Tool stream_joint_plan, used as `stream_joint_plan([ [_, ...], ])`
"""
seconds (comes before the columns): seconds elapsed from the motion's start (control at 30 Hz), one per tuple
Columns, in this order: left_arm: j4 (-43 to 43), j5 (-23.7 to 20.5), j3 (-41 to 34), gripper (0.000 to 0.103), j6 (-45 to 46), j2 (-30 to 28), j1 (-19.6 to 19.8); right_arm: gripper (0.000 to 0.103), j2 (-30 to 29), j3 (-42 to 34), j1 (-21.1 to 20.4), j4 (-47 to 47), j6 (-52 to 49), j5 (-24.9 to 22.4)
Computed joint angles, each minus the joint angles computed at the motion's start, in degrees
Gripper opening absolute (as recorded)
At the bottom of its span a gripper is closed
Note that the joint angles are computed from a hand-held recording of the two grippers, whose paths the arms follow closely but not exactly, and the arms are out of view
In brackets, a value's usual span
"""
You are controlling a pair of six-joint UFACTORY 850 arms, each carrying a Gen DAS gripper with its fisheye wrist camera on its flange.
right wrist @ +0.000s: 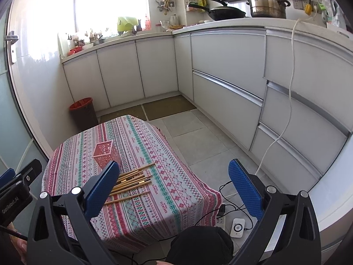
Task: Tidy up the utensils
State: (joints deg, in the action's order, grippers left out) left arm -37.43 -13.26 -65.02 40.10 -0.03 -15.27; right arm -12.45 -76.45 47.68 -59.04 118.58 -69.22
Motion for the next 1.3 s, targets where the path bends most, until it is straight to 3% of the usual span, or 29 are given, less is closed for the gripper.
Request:
stream_joint_plan([
  [0.07, 11.99, -2.06, -3.71, 0.096, -7.82, -4.13, -0.53, 0.097, 2.05, 2.81, -1.53, 1.85, 2.81, 5.13],
  [0.13, 18.77, -6.12, -8.12, 0.096, -8.79, -9.23, -1.29, 0.097, 4.33, 6.43, -3.37, 3.54, 5.11, 12.06],
  [0.23, 24.58, -17.29, -16.27, 0.096, -4.36, -18.74, -2.82, 0.097, 6.74, 11.52, -5.6, 3.76, 8.55, 20.63],
  [0.3, 23.64, -25.95, -21.63, 0.096, 1.22, -24.94, -3.54, 0.097, 7.99, 14.7, -6.98, 2.63, 11.14, 26.05],
  [0.4, 20.93, -33.16, -26.37, 0.096, 7.6, -30.85, -4.79, 0.097, 10.14, 19.39, -10.22, 1.4, 14.05, 36.35],
  [0.47, 20.06, -37.45, -29.62, 0.096, 11.7, -34.11, -5.92, 0.097, 10.65, 21.46, -12.14, 1.27, 15.59, 40.7],
  [0.6, 25.24, -41.06, -34.95, 0.094, 15.04, -39.21, -8.95, 0.097, 10.51, 23.28, -15.03, 3.45, 14.54, 44.27],
  [0.7, 27.91, -46.5, -40.83, 0.087, 15.58, -44.32, -10.12, 0.097, 10.4, 24.36, -16.64, 2.94, 14.44, 46.58],
  [0.77, 28.69, -48.96, -43.55, 0.069, 16.56, -46.74, -10.46, 0.097, 10.05, 24.76, -17.36, 2.55, 14.75, 47.13],
  [0.93, 32.23, -49.96, -48.17, 0.059, 15.68, -50.66, -11.1, 0.097, 9.23, 25.15, -18.66, 6.68, 11.82, 48.06],
  [1.07, 31.76, -51.18, -49.01, 0.037, 18.56, -52.03, -11.48, 0.097, 9.25, 25.84, -19.45, 8.34, 11.3, 49.11],
  [1.3, 36.68, -49.51, -52.07, 0.033, 15.16, -55.68, -14.01, 0.097, 8.19, 24.65, -19.61, 12.79, 5.7, 48.36],
])
